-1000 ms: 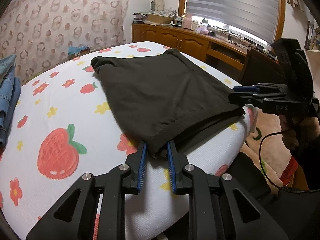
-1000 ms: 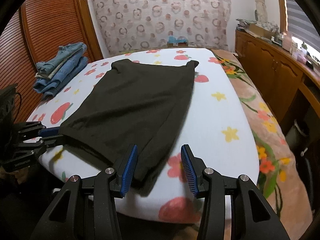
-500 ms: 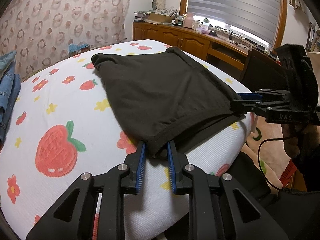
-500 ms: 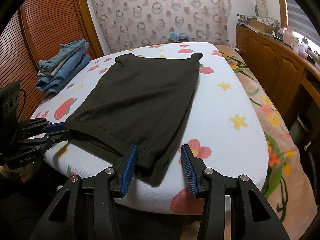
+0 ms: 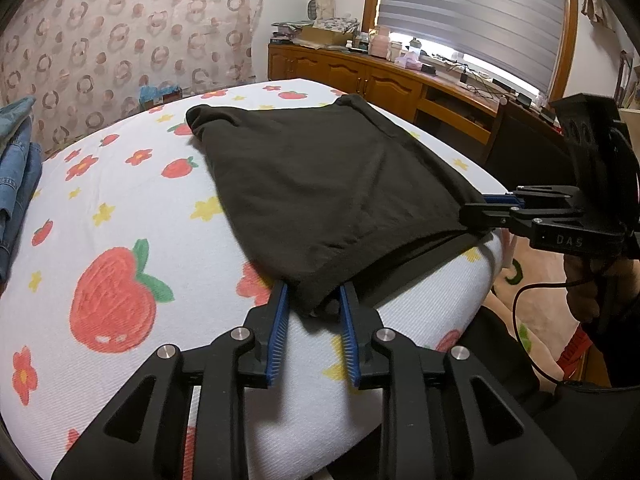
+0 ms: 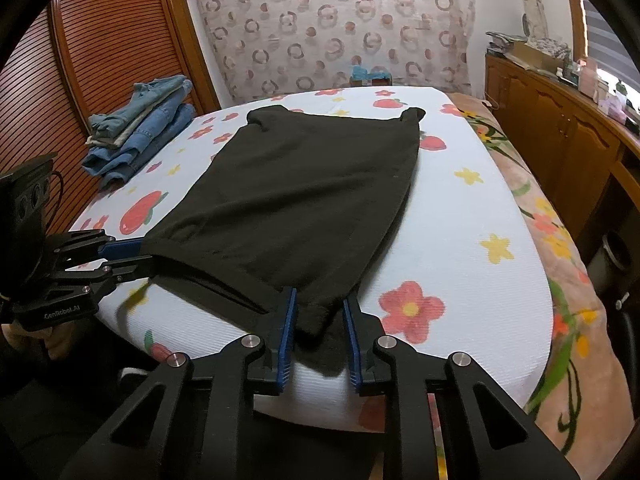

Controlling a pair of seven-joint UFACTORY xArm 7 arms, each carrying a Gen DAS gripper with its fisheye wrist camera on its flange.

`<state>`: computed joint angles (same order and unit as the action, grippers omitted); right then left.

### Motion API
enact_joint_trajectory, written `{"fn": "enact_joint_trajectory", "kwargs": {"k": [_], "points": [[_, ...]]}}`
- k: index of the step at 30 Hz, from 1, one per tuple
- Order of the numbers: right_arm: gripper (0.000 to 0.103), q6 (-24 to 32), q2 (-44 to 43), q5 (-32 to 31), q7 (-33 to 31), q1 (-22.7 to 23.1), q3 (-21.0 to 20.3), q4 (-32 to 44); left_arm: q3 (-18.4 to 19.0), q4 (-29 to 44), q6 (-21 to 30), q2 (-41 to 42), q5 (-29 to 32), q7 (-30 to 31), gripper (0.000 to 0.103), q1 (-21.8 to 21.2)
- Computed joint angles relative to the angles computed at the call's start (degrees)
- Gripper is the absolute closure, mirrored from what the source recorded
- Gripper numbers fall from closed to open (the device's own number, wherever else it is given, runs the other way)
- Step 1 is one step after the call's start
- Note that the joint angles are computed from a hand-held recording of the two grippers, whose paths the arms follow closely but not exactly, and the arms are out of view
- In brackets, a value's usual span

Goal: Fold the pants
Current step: 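Close the right tool on the black garment's end beside the left tool, then lift the black garment with both tools and swing it over the bed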

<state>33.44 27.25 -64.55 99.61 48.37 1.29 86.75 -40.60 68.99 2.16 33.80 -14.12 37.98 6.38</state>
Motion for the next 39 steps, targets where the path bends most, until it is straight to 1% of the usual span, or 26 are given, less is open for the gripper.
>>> {"fn": "enact_joint_trajectory", "kwargs": {"k": [3,8,12,13,15,18,19,21,24,27,30,33,34,35,38,39], "points": [[0.083,-0.4,0.1,0.4,-0.3,-0.2,0.2,0.1,0.3,0.2,0.1,0.0,0.1,-0.2,0.076,-0.3],[0.088,-1.2,0.3,-0.4,1.1,0.1,-0.4,0.1,0.6,0.2,-0.1,0.0,0.4,-0.1,0.075,-0.5],[0.091,-1.6,0.4,-0.7,1.8,0.1,-0.5,0.0,0.1,0.2,-0.6,0.4,0.9,0.1,0.076,-0.1],[0.093,-1.7,0.3,-0.8,2.1,0.2,-0.6,0.0,-0.1,0.3,-0.5,0.5,1.0,0.0,0.076,0.0],[0.094,-1.8,0.4,-1.2,2.5,0.3,-0.6,-0.1,-1.6,0.4,0.2,1.0,1.0,0.5,0.085,1.3],[0.095,-2.4,0.4,-2.0,3.5,0.3,-0.8,-0.1,-1.3,-0.1,-0.8,0.2,1.1,0.5,0.090,0.7],[0.095,-2.4,0.3,-2.3,3.8,0.3,-0.8,-0.1,-2.8,-0.6,-1.5,0.3,0.9,0.7,0.090,1.9],[0.096,-3.1,-0.3,-4.2,5.7,0.5,-1.2,-0.5,-7.3,-1.5,-2.2,0.5,0.8,1.1,0.091,6.0],[0.096,-2.9,-1.9,-7.7,8.0,0.7,-1.3,-1.0,-11.5,-2.3,-3.3,0.1,1.5,0.9,0.091,9.9],[0.096,-1.4,-3.5,-10.2,7.9,0.2,-0.2,-0.7,-16.0,-2.1,-3.6,0.1,3.0,0.0,0.091,14.0],[0.096,0.3,-4.7,-11.4,5.7,-0.5,1.1,0.6,-19.3,-2.0,-4.7,-0.5,5.0,-1.1,0.091,17.1],[0.096,2.2,-5.2,-12.0,2.1,-0.8,2.0,3.2,-21.7,-1.7,-5.0,-1.6,7.2,-2.5,0.091,19.8],[0.096,2.7,-5.3,-12.3,0.8,-0.9,2.3,4.3,-23.1,-1.7,-5.4,-1.7,7.9,-2.9,0.091,21.3],[0.096,3.1,-5.4,-12.6,-0.3,-0.8,2.4,5.2,-25.6,-1.9,-5.8,-1.5,8.7,-3.1,0.091,23.8],[0.096,4.7,-4.8,-12.9,-4.7,-0.2,2.8,8.8,-30.3,-2.3,-6.9,-1.5,11.0,-4.4,0.091,28.7],[0.096,5.0,-4.4,-12.8,-6.2,0.0,2.8,10.4,-31.0,-2.1,-6.9,-1.5,11.8,-4.9,0.091,29.5]]}}
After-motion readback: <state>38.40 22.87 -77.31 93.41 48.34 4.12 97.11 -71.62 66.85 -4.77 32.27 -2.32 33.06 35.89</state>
